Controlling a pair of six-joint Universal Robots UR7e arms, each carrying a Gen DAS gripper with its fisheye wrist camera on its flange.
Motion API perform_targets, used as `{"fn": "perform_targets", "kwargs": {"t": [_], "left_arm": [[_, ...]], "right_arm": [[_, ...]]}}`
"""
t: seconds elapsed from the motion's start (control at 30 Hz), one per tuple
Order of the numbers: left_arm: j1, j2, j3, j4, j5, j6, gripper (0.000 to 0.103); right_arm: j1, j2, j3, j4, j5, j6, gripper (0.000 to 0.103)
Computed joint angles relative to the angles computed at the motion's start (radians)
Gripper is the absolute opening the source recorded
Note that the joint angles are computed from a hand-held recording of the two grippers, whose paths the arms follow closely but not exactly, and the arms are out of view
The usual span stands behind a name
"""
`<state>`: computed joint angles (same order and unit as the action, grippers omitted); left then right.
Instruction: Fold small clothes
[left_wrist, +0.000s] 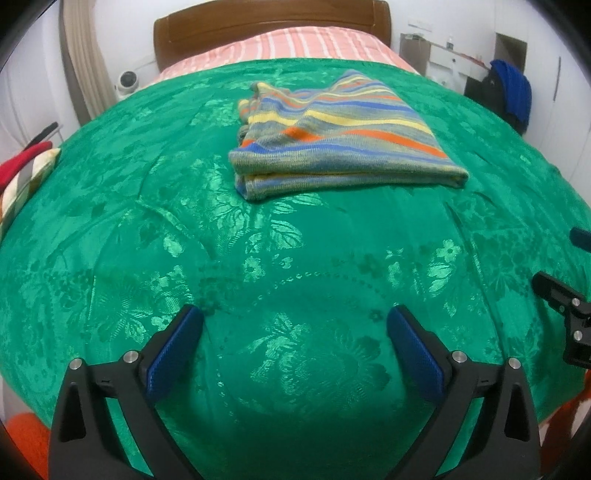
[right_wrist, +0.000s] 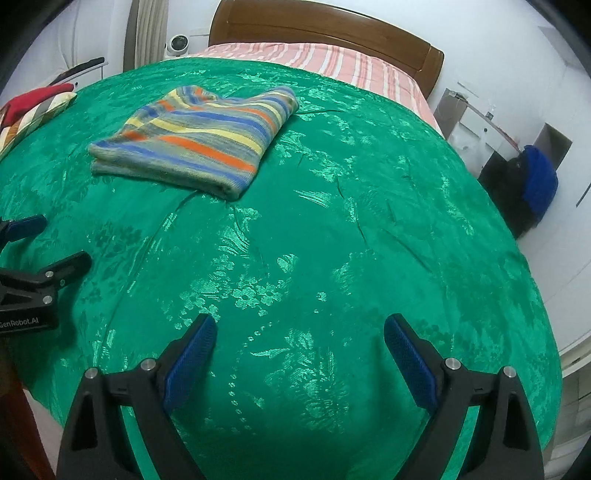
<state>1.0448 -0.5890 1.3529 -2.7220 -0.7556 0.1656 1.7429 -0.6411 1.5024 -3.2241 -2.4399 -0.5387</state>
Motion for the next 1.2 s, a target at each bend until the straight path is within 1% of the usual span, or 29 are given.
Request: {"fn": "perform_targets", "kwargs": {"t": [0.23, 1.07, 1.13, 1.17, 1.2], "left_arm": [[0.000, -0.001, 0.001, -0.001, 0.000, 0.001, 0.101], [-0.001, -0.003, 0.004, 0.002, 0.001, -0.002, 0.101], [-0.002, -0.008, -0.008, 0.049, -0.004, -0.023, 0.101], [-0.002, -0.013, -0.024, 0.098, -0.011, -0.041, 0.100], [-0.001, -0.022, -0.055, 0.171, -0.033, -0.066, 0.093]], "right_arm": [[-0.005, -0.007, 0.007, 0.024, 0.004, 0.019, 0.092], [-0.007, -0.010, 0.016, 0.026, 0.010, 0.024, 0.092], [-0.009, -0.012, 0.018, 0.029, 0.014, 0.028, 0.092], [-0.011, -0.016, 0.020, 0.038, 0.020, 0.032, 0.092], [-0.013, -0.023, 0.023, 0.050, 0.030, 0.040, 0.092]]}}
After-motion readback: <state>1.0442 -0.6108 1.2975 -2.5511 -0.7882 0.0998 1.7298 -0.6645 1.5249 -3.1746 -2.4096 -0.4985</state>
